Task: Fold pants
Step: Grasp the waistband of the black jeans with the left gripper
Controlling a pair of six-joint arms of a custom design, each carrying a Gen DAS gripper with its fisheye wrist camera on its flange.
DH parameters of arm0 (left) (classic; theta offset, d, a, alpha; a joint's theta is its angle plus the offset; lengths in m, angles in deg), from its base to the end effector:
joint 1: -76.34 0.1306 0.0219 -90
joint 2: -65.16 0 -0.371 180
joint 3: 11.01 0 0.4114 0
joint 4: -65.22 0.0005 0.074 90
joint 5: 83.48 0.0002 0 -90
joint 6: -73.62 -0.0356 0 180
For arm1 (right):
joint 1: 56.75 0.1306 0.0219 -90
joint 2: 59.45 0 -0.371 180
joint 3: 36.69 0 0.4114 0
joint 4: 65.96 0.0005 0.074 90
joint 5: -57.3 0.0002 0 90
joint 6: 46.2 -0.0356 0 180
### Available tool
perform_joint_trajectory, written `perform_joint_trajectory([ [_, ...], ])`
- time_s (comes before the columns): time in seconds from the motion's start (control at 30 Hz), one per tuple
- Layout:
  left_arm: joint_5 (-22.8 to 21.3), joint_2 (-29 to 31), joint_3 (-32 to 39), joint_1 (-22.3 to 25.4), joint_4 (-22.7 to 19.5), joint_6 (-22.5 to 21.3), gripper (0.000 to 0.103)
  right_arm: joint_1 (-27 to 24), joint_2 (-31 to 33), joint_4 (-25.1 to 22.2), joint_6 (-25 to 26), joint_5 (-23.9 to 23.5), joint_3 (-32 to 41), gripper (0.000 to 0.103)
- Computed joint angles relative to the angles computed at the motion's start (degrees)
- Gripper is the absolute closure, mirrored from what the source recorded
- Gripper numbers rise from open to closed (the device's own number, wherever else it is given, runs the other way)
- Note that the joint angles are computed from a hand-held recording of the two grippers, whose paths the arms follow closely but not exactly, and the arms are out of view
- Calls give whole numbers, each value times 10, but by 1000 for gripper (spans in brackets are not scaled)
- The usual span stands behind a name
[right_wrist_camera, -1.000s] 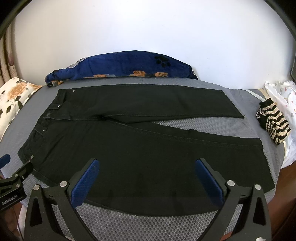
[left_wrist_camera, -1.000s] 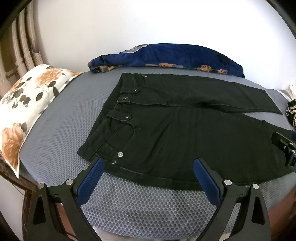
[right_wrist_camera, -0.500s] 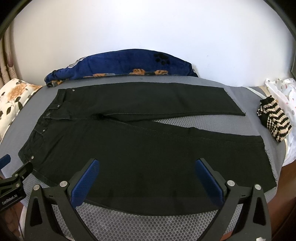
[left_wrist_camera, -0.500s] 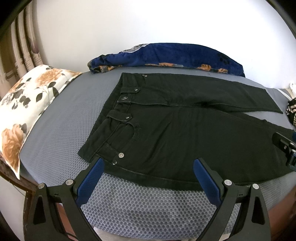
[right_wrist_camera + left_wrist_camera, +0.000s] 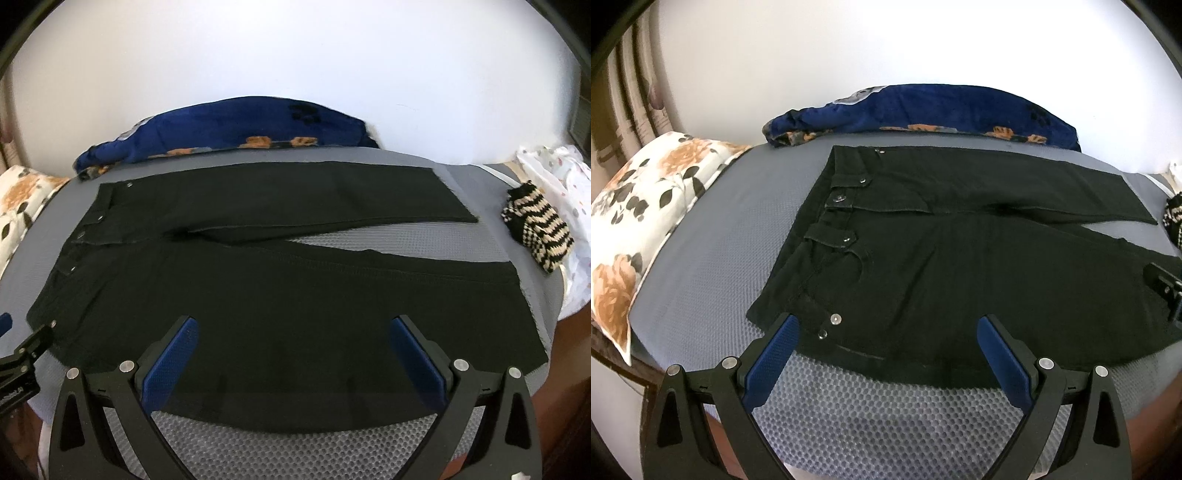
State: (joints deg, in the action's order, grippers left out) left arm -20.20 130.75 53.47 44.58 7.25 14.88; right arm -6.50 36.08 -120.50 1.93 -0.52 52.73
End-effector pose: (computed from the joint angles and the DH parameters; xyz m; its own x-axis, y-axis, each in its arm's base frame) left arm 0.2922 -0.1627 0.3696 -0.7656 -0.0712 -0.6394 -0.1445 0.9875 0.0631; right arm 0.3459 0.3855 0.3652 -0.7380 -0.0039 -0.6748 0.0117 0.9998 -0.0185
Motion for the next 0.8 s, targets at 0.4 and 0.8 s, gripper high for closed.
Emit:
perform_joint_trajectory([
  [0.4,86,26,38,129,67,-112,8,-27,1,28,45,-17,6,1],
  [0.8,384,201,182,319,82,-167,38,-82,93,35,132,-109,116,1],
])
